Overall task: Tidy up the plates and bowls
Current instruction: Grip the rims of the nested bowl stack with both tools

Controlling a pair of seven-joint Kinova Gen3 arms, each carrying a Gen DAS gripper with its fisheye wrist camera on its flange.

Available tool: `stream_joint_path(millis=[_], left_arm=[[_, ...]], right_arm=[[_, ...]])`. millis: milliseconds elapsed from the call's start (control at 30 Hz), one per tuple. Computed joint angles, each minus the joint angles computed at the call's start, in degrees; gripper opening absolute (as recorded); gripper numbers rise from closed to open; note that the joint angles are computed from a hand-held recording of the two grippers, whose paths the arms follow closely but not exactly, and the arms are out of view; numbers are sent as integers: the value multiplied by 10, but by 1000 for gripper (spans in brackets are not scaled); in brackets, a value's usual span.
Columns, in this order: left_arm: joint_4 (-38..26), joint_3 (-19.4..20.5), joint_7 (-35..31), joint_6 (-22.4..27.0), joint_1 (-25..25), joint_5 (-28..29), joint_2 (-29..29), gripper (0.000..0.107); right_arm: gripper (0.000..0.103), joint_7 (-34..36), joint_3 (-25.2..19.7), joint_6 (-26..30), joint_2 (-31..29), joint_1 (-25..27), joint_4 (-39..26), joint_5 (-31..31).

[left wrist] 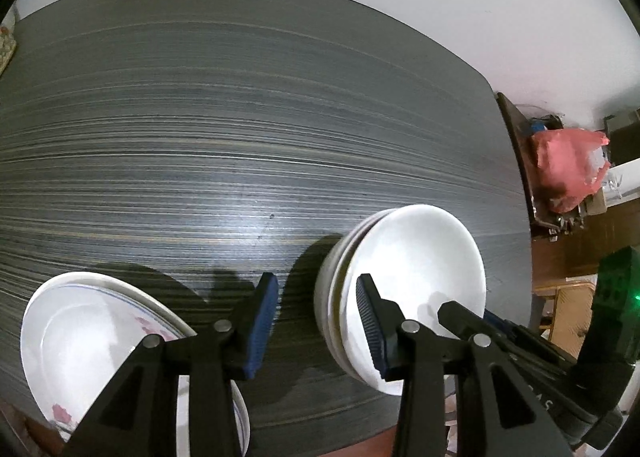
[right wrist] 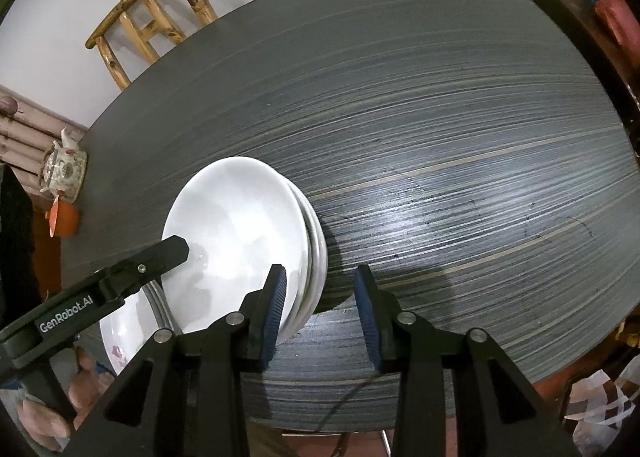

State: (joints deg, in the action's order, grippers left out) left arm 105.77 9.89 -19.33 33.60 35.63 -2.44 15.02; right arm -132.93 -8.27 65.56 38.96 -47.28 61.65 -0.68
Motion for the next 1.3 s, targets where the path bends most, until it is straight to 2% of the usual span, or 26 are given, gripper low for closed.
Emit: stream_joint_path(millis=[433, 533, 633, 667, 800, 967, 1133, 1300], left_arm=[[-3, 3, -30, -9, -11, 22, 19, 40], [6, 5, -45, -20, -18, 31, 16, 36], [8, 5, -51, -31, -18, 38, 17, 27], [8, 6, -54, -36, -18, 41, 17, 20], [-8, -8, -35, -18, 9, 9, 23, 20], [-1, -3, -45, -23, 1, 15, 20, 20], [-16, -10, -24, -6, 16, -3, 26, 20], [-17, -5, -30, -3, 10, 2, 26, 20]], right_arm=[[19, 10, -1, -6, 24, 1, -16, -7], [20, 10, -1, -11, 28, 2, -16, -11], [21, 14, -3, -17, 27, 4, -12, -14], [21, 15, -4, -23, 26, 7, -7, -17], [21, 17, -10, -45, 21, 20, 11, -34], [21, 17, -4, -41, 22, 10, 7, -24], [21, 20, -6, -32, 23, 8, 0, -23], [21, 17, -5, -28, 26, 6, -6, -24]])
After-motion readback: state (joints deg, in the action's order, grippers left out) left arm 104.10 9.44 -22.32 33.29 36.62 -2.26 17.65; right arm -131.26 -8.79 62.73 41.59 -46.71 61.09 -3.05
